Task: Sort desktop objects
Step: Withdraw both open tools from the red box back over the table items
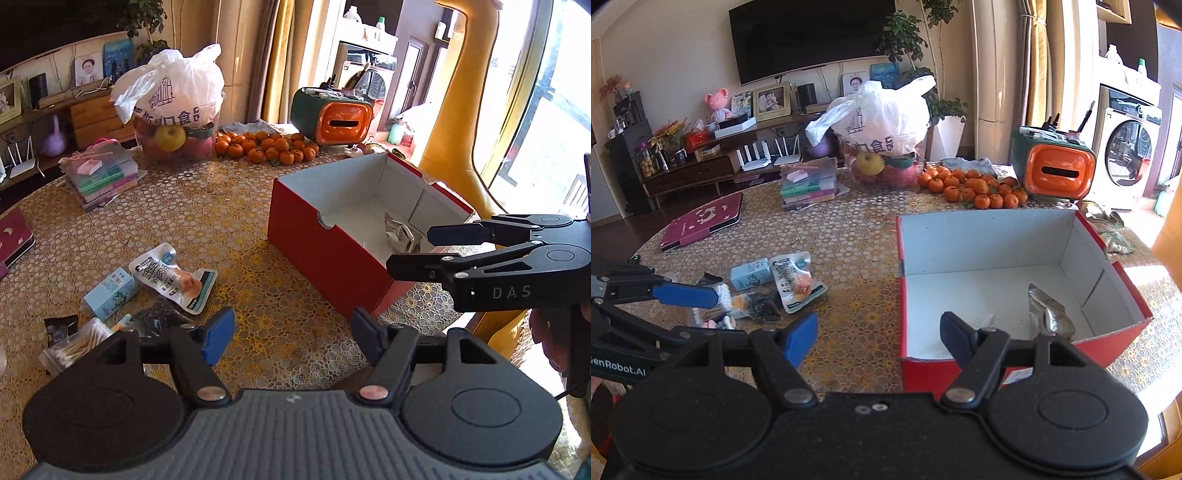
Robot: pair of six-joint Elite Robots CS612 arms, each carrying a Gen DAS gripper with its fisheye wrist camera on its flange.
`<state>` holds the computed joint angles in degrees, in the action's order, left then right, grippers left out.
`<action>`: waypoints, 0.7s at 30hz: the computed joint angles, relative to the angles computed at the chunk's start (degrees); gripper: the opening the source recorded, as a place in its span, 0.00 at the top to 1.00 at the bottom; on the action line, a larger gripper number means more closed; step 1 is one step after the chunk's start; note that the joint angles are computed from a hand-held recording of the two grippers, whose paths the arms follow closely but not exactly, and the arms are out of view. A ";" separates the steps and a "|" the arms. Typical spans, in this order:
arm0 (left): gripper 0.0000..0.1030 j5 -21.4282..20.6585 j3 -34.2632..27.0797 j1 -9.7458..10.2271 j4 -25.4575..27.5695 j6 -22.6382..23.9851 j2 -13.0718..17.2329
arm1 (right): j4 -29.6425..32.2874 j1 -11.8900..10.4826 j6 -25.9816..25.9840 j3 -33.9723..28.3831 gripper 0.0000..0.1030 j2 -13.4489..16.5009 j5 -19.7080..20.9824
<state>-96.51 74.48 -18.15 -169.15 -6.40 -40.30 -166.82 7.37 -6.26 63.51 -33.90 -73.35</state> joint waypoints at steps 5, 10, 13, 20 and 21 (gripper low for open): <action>0.26 0.94 3.11 0.53 -2.26 -1.20 -1.16 | 0.16 0.75 -0.82 -0.55 0.29 0.34 1.44; 0.19 1.35 5.32 1.23 -3.23 -3.20 -1.81 | 0.44 1.48 -0.18 -1.53 0.28 0.87 1.71; 0.17 1.81 6.30 1.71 -3.42 -4.10 -1.99 | 1.60 2.10 -0.29 -2.71 0.28 1.42 0.63; 0.17 3.99 8.10 2.50 -2.93 -3.57 -2.38 | 4.78 2.98 -4.92 -5.62 0.28 2.89 3.75; 0.17 4.72 8.43 2.56 -3.10 -3.31 -2.45 | 5.09 3.05 -5.33 -6.02 0.28 3.10 4.42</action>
